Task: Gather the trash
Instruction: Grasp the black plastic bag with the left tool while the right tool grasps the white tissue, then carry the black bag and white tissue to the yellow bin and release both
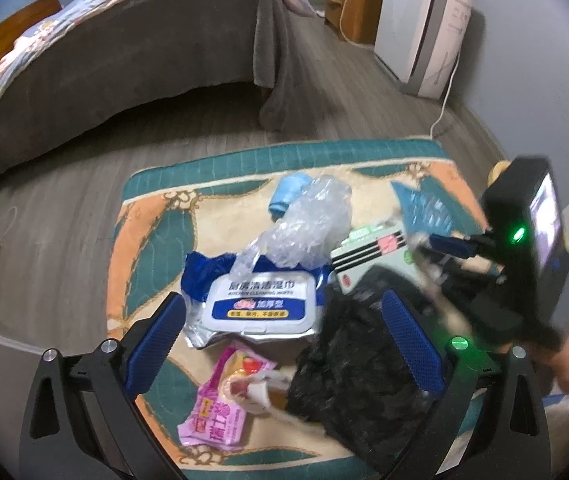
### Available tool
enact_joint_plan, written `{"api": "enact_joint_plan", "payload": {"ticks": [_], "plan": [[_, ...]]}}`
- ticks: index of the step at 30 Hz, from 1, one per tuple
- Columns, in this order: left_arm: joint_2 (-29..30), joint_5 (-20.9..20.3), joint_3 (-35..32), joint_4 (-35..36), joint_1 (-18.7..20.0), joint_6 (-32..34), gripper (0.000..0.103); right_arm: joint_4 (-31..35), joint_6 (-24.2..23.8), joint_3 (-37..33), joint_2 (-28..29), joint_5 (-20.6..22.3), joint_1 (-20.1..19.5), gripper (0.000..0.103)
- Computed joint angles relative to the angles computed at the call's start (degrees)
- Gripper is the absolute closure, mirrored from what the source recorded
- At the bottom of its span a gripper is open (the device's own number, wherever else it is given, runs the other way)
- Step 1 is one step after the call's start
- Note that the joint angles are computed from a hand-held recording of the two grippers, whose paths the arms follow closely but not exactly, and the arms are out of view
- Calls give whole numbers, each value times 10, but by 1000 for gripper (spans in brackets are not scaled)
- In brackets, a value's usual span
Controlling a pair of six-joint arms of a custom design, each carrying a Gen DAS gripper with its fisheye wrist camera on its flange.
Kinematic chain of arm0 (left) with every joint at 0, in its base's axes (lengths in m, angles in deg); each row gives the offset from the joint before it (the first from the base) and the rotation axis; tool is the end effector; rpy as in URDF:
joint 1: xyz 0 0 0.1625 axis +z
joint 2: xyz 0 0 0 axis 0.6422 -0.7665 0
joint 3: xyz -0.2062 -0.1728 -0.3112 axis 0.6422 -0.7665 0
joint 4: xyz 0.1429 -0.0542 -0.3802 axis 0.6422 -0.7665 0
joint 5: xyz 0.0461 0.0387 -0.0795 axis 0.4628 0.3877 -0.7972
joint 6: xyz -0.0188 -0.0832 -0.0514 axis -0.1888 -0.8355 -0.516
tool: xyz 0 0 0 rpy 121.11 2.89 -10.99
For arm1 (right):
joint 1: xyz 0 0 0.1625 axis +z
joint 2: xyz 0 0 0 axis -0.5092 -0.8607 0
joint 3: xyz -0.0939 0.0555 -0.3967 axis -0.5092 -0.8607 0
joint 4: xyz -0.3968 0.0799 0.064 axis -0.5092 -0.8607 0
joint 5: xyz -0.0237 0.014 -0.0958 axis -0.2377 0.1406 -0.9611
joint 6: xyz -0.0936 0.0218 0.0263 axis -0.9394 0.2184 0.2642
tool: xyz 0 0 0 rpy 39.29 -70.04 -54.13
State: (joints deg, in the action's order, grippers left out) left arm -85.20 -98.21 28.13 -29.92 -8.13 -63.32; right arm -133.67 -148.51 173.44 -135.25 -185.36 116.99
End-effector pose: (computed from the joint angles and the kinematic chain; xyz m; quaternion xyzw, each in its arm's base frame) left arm -0.4385 -0.5195 0.0224 -0.0783 0.8584 -0.2937 0.4131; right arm 0.0533 -0.6731 0.2858 0.4736 -0.8404 0.0406 0.2604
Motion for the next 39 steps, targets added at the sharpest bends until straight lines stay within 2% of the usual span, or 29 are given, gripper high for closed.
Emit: {"api": "enact_joint_plan", "payload": {"ticks": [5,7,10,14,15,17,19,21,23,24,25,26,27,30,32,33,35,39], "plan": [[-7,-20,21,-47,4,23,8,41,48,-25,-8,35,-5,101],[-6,-26,26,-72,4,46,20,62,65,-37,-11,44,-7,101],[-2,-48,39,-150,4,103,23,81,84,-50,-13,52,-9,101],[31,-77,4,-125,12,141,25,110,119,-75,-8,56,-12,101],[36,-83,-1,-121,15,144,28,122,134,-84,-4,59,-13,101],[50,-91,-15,-106,23,155,39,152,170,-109,3,69,-18,101],[66,-85,-32,-81,27,167,67,174,197,-129,7,80,-24,100],[72,-73,-40,-68,28,170,78,194,225,-149,11,91,-29,99],[67,-54,-32,-81,25,167,83,213,239,-161,14,93,-33,89],[63,-44,-29,-87,23,165,88,220,240,-163,14,89,-34,69],[61,-34,-28,-90,22,165,99,219,237,-160,14,83,-34,47],[57,-25,-26,-93,20,165,99,216,226,-152,12,71,-33,41],[56,-17,-28,-88,19,161,99,214,216,-145,11,64,-33,39],[53,-1,-28,-85,18,157,99,206,189,-123,8,31,-27,40],[52,-3,-27,-91,18,159,99,205,174,-112,7,16,-25,64],[52,-3,-26,-93,18,161,99,217,172,-113,9,6,-23,91],[52,0,-28,-95,16,164,99,207,165,-102,3,-1,-20,93],[39,19,-10,-131,8,168,99,206,169,-90,-21,17,-11,93]]}}
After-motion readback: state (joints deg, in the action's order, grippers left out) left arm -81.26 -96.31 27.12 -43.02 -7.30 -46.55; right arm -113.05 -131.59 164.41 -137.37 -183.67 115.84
